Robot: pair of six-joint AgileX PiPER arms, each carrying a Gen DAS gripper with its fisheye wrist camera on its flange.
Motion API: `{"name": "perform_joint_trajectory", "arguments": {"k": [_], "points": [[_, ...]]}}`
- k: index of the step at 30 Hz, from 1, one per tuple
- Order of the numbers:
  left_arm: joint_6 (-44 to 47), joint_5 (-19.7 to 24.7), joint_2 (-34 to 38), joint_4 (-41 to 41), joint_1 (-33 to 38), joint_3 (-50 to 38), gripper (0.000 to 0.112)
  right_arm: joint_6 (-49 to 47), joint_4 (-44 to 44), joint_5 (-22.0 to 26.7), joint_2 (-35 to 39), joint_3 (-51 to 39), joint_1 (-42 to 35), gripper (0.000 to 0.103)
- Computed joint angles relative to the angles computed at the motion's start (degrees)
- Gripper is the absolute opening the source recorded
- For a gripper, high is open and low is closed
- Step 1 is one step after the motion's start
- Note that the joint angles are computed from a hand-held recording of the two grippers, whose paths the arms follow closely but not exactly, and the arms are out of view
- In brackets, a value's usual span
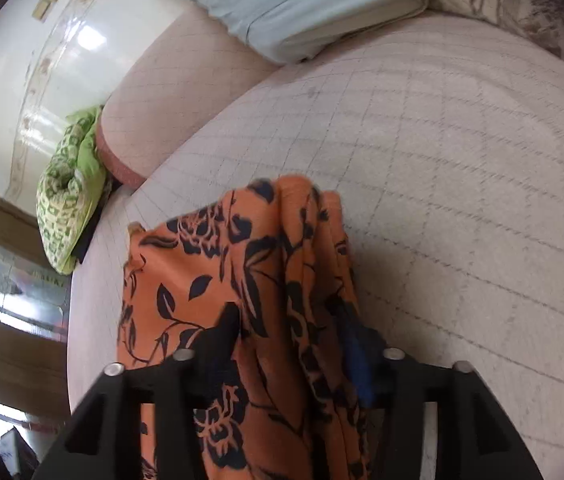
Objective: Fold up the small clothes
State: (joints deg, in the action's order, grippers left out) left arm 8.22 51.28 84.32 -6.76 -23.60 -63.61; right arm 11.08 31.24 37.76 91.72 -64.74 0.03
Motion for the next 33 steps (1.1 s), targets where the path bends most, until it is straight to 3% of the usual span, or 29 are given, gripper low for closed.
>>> {"name": "perform_joint_trajectory", "arguments": {"k": [3,5,7,14,16,18,22,26,33], "points": [[0.5,-0.7,-3.2,-2.4,2.5,0.6,0.084,1.7,-2.4,-2.4,-3.6,-2.0,0.8,0.055],[-2.4,-2.0,-3.6,1.3,1.7,0.2,0.084,-5.2,1.6,1.5,-1.2,-6.8,0.9,0.055],[-3.3,-2.8,-2.4,3.0,1.8,-0.7,0.084,-5.5,0.0,3.1,1.7,-10.9,3.3,0.055],[-4.3,-3.4,4.0,4.0,1.8,-3.9,0.084,4.2,-6.6,8.9,20.8,-26.7,8.1,0.041],[-3.0,-3.2,3.4,3.4,2.6,-3.4,0.084,5.2,-8.0,8.7,23.9,-26.6,7.9,0.022],[-3.4,-3.1,3.2,3.9,2.4,-3.3,0.084,3.0,-4.3,7.1,24.0,-25.6,6.9,0.017],[-4.6,-3.3,3.7,5.1,1.6,-3.4,0.084,1.5,-4.8,9.0,20.4,-23.9,6.6,0.018],[-5.7,-3.0,4.1,5.5,1.5,-3.9,0.085,-11.6,7.7,7.7,7.8,-9.6,1.4,0.020],[-7.9,-2.6,3.3,6.9,0.5,-2.9,0.085,-13.7,8.0,7.3,-10.3,7.9,3.9,0.020]]}}
